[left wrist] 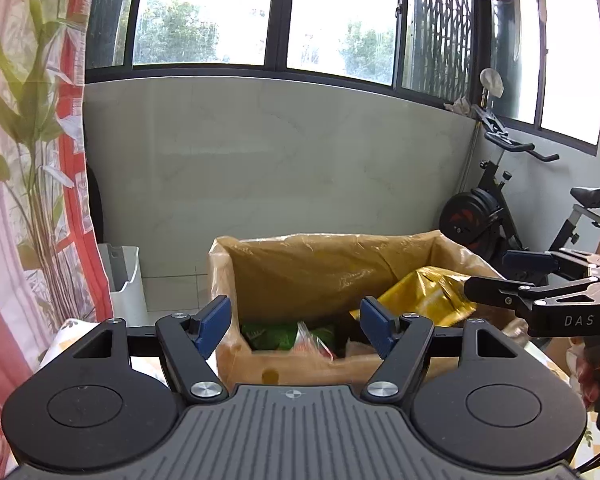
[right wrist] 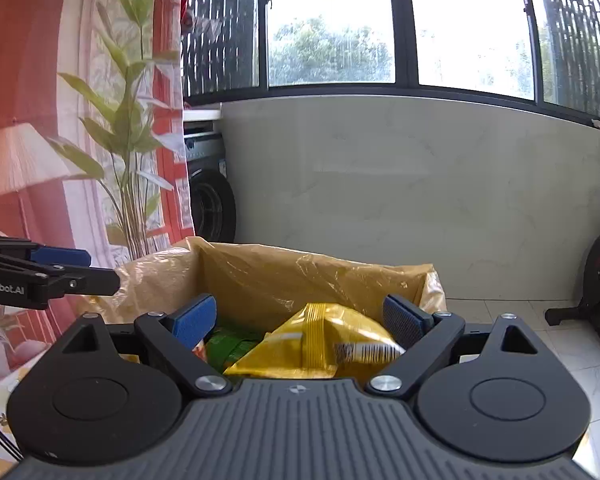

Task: Organize snacks
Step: 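Move both tools back to the remaining small candies by the taped box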

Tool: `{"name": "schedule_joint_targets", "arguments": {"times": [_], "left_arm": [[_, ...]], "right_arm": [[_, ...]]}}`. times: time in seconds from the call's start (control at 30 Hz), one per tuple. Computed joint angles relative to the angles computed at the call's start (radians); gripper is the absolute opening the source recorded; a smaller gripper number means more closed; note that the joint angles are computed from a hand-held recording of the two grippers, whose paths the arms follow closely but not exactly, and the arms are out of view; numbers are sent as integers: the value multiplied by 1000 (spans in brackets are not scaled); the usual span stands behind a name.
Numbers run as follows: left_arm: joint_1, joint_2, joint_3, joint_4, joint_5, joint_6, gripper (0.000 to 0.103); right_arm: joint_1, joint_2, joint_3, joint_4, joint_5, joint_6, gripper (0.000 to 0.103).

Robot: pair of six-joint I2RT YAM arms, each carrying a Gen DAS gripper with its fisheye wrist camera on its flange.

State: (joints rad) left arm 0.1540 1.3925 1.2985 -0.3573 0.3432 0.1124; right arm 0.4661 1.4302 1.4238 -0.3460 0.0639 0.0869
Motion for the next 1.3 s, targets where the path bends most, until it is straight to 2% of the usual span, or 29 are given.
{"name": "schedule_joint_targets", "arguments": {"times": [0.27,0.53,0.63,1.07,1.3], "left_arm": [[92,-118,-138,-5,71,-3,73],[157,-195,-266,3,94,1,73],[168,-210,-302,-11,92,8,73],[219,-287,-455,-38,68,33,73],[251,-291,-511,-52,83,60,72]], "right_arm": [[43,-109,-141,35,36,37,92],[88,-192,-274,82,79,62,92],[124,-221,-316,94,114,52,92],[192,-285,-484,108,118,177,92],[207,-279,-521,98,116,188,91]]}}
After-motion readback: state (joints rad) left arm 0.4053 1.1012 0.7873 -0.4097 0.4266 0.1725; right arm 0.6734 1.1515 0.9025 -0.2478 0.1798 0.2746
